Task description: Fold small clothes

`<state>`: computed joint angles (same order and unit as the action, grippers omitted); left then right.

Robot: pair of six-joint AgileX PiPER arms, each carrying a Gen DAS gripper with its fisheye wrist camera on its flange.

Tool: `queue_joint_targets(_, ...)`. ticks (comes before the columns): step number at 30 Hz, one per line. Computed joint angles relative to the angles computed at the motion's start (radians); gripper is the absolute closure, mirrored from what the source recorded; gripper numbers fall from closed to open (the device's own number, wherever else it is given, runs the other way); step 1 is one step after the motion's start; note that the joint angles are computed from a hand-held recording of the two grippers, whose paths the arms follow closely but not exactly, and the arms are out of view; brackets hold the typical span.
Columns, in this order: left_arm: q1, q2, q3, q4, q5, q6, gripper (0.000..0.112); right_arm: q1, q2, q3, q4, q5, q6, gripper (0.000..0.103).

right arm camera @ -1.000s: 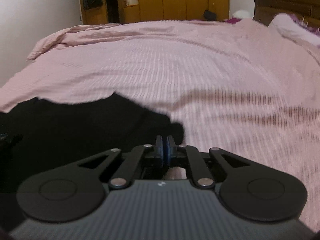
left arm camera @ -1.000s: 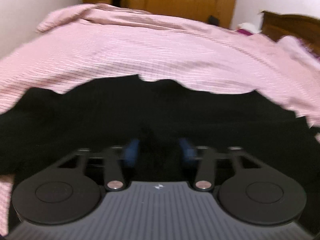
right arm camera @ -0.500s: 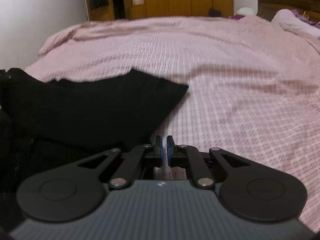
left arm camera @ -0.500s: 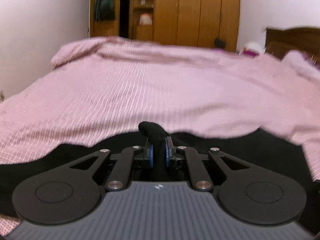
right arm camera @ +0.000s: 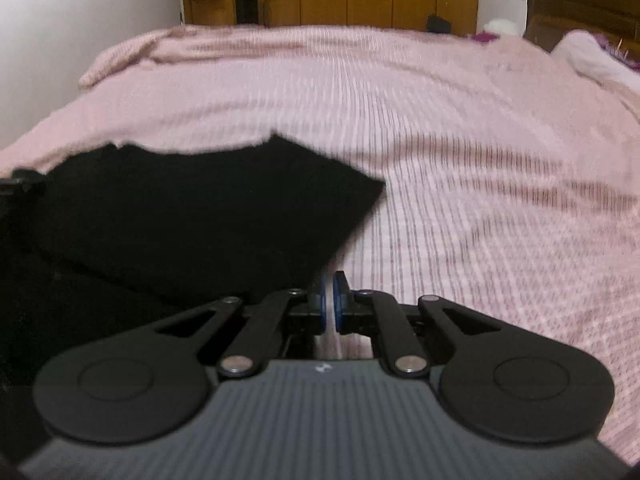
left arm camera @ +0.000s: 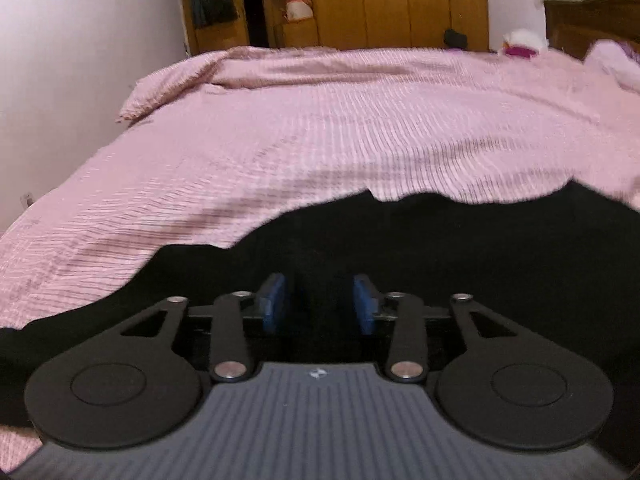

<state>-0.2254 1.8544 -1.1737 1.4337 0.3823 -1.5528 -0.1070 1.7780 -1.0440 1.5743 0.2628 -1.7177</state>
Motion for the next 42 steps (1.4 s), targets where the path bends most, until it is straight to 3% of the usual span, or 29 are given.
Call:
queue_joint_targets(4,0.025,-0.058,0.045,-0.107,-0.054,0.085,0.052,0.015,-0.02,0.006,0.109,0.024,-0.07,0.095)
queue_joint_targets(8,0.023,-0.013,0.029,-0.223,-0.022,0.18,0.052,0.037,0.026,-0.025,0.003,0.026,0.074,0.095)
queue_joint_targets(10,0.03,0.009,0.04,-0.157,-0.034,0.097,0.05,0.042,0.064,-0.05,-0.087,0.035,0.183,0.095)
queue_joint_targets(12,0.022,0.018,0.047,-0.091,-0.02,0.031,0.049,0.033,0.1,-0.06,-0.045,0.058,0.167,0.097)
queue_joint_targets(17,0.019,-0.029,0.059,-0.214,0.007,0.107,0.049,0.01,0.101,-0.081,-0.117,0.098,0.281,0.098)
queue_joint_targets(19,0.032,-0.079,0.092,-0.255,-0.001,0.108,0.049,0.01,0.077,-0.065,-0.136,0.104,0.291,0.094)
queue_joint_targets(20,0.04,-0.111,0.118,-0.263,-0.007,0.097,0.049,0.01,0.064,-0.054,-0.134,0.104,0.286,0.087)
queue_joint_targets(21,0.047,-0.139,0.142,-0.268,-0.011,0.09,0.048,0.006,0.051,-0.043,-0.122,0.114,0.268,0.069)
queue_joint_targets(23,0.062,-0.202,0.19,-0.297,-0.005,0.104,0.045,0.001,0.017,-0.003,-0.042,0.139,0.173,0.046)
queue_joint_targets(24,0.067,-0.23,0.211,-0.305,0.01,0.108,0.044,0.01,-0.007,0.02,-0.003,0.125,0.128,0.041)
queue_joint_targets(27,0.092,-0.316,0.274,-0.336,0.047,0.134,0.04,0.035,-0.07,0.075,0.066,0.104,0.026,0.041)
queue_joint_targets(35,0.264,-0.509,0.426,-0.416,0.065,0.194,0.024,0.097,-0.218,0.183,0.068,0.097,0.015,0.041)
queue_joint_targets(42,0.489,-0.56,0.488,-0.531,-0.026,0.297,0.021,0.146,-0.317,0.271,0.066,0.065,0.076,0.041)
